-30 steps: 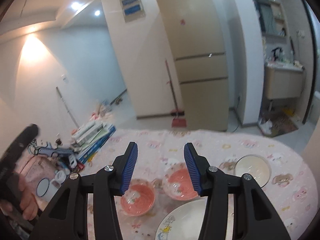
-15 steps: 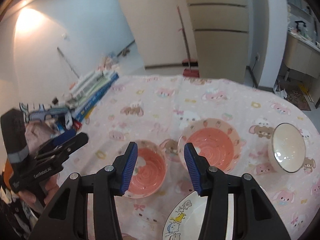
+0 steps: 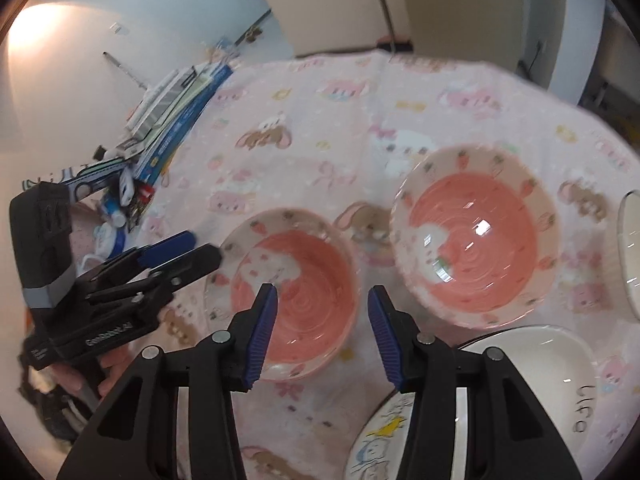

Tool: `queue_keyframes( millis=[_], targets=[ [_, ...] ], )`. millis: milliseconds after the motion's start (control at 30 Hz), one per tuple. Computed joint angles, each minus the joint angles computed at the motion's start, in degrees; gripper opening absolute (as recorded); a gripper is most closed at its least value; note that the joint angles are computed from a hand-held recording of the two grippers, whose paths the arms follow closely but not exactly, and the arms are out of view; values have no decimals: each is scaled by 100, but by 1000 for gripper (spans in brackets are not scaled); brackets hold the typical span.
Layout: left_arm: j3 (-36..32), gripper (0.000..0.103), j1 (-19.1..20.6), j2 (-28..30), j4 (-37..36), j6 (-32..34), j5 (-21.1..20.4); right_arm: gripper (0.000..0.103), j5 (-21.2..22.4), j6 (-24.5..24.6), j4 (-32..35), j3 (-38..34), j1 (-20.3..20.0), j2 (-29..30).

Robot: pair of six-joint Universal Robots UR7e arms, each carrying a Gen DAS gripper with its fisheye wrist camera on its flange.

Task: Organize plates and bowls
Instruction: 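Close the left tool on a pink bowl rim while the right tool grips its other rim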

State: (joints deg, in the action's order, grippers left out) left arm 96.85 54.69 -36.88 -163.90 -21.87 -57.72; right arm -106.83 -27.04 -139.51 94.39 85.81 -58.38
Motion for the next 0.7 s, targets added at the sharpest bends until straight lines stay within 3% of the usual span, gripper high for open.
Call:
queue_keyframes(
  millis=[67, 133, 233, 533, 700],
  targets=[
    [-39, 59, 51, 22, 49, 9, -143, 44, -220, 104, 64, -88, 32, 121],
    [-109, 59, 47, 83, 169, 10, 11, 41, -502, 44, -131, -53, 88, 205],
    [-201, 58, 112, 136, 333, -43, -97, 34, -570, 77, -22, -97, 85, 271],
    [-457, 56, 209, 357, 713, -79, -131, 14, -956, 35, -531, -83, 99, 492],
    [-562, 55, 208, 469, 859, -22, -50, 9, -1023, 128, -473, -168, 48, 646]
  ],
)
